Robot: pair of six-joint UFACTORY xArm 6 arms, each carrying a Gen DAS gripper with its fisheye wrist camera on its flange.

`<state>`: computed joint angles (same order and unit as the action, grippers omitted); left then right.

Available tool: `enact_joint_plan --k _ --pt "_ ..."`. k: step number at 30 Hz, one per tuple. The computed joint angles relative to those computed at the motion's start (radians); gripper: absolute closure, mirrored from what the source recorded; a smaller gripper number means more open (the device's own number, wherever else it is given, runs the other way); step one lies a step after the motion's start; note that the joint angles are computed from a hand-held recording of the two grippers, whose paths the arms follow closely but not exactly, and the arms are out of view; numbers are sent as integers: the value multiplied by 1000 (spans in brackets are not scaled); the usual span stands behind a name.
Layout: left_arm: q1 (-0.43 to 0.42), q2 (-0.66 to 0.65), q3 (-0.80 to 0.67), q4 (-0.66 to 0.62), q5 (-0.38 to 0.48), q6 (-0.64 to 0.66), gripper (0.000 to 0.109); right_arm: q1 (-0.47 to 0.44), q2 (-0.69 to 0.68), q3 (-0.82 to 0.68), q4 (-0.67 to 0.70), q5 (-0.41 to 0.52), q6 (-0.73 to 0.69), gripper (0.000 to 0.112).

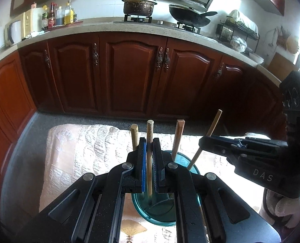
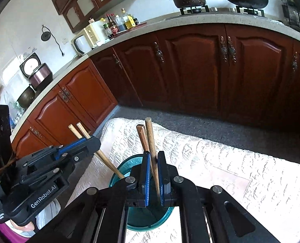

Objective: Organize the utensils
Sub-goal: 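Drop the chopstick into the cup with the left tool while the right tool releases its chopstick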

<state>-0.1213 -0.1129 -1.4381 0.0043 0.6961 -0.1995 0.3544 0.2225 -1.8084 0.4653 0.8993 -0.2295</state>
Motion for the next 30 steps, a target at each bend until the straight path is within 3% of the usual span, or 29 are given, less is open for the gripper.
enact_joint_plan --k 3,7,15,21,30 --pt "1 0 1 2 -1 1 100 3 -6 15 -4 -1 2 100" --pt "2 -8 9 -20 0 10 73 -5 -29 57 18 -14 3 96" --pt "-8 -51 50 11 6 -5 68 -14 -104 154 26 -38 8 92" --pt "-28 -111 120 79 -20 -51 55 -8 -189 256 3 -69 25 90" --pt "-83 -211 224 181 -33 -116 53 1 -344 426 -39 -121 57 86"
